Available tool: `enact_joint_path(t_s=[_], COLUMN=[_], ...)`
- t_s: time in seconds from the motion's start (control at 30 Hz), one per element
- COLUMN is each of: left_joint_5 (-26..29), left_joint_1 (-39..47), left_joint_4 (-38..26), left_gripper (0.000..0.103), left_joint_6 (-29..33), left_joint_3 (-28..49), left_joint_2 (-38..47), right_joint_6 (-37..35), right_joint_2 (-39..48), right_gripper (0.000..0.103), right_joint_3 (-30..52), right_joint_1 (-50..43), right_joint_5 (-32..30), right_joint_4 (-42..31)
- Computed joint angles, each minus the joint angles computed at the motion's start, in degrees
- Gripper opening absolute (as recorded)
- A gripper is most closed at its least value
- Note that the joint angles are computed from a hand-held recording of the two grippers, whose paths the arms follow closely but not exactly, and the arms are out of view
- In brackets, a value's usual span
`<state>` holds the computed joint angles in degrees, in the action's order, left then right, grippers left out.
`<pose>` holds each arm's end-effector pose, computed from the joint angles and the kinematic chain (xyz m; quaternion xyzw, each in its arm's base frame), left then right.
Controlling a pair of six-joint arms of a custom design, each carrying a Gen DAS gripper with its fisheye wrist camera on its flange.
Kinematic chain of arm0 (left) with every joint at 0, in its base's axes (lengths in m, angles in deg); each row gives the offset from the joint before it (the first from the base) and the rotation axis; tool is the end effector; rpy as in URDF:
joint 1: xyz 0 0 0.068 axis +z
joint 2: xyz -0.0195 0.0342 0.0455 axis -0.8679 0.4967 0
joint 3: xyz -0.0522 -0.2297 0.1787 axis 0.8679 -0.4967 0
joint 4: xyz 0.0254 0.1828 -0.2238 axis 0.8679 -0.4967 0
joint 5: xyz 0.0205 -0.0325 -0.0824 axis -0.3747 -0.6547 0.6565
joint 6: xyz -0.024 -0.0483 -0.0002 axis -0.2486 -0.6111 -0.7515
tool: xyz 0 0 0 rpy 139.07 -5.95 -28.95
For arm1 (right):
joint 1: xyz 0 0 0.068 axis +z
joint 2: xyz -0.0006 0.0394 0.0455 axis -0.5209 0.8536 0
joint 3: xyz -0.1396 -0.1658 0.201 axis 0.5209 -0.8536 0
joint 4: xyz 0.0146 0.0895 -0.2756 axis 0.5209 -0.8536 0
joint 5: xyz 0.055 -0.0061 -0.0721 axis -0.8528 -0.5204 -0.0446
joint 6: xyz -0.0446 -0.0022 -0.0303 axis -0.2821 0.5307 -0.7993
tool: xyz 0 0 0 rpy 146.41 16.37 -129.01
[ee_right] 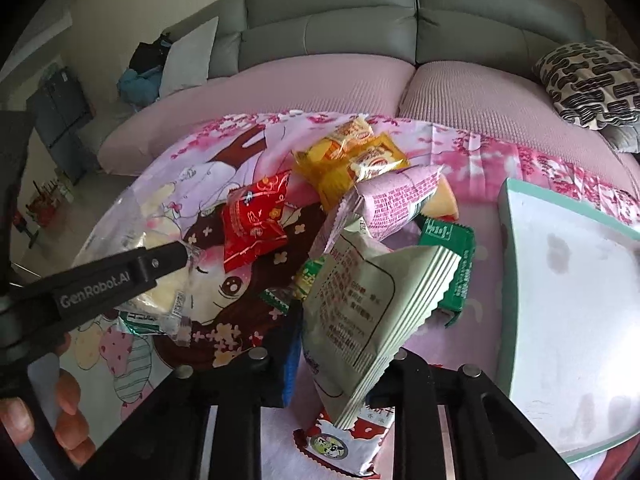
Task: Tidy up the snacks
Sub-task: 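Drop the bun in the tray with left tool while right tool drops green packet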
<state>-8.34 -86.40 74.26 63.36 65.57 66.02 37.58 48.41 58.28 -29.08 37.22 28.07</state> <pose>0.2885 -0.1397 0.0747 0.0154 0.9589 -0.0930 0.2677 0.2104 0.0083 0.0559 0.0955 0.9333 0.0458 0.3430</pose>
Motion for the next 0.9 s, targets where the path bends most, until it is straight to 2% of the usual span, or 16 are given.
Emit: enact_joint_path(t_s=[0.2,0.47,0.67,0.77,0.9], left_joint_5=[0.01,-0.71,-1.67,-2.42,-2.62], left_joint_1=[-0.21,-1.05,-3.36,-5.75,-9.76], left_joint_4=[0.39,1.11,0.84,1.30,2.52], left_gripper=[0.045,0.045,0.045,0.045,0.045], left_joint_6=[0.19,0.50,1.16,1.20,1.51], left_joint_3=[-1.16,-3.95,-3.54,-3.36,-2.44], left_joint_2=[-2.23,-8.61,-9.15,-9.47,-8.67], right_joint_6=[-0.28,-1.09,-0.62,-1.16,-4.01], right_joint_2=[-7.79,-22.66,-24.00,-26.58,-33.10], right_gripper=[0.025,0.025,0.025,0.025,0.025], right_joint_3=[-2.19,-4.77,-5.16,-6.13,-8.09], right_joint_1=[-1.10,-2.84,-5.19,-8.64,-18.34], right_joint_5=[0.02,0.02,-1.04,-2.61,-6.25], right_joint_4=[-2.77,-10.87,-11.75,-13.00,-16.80])
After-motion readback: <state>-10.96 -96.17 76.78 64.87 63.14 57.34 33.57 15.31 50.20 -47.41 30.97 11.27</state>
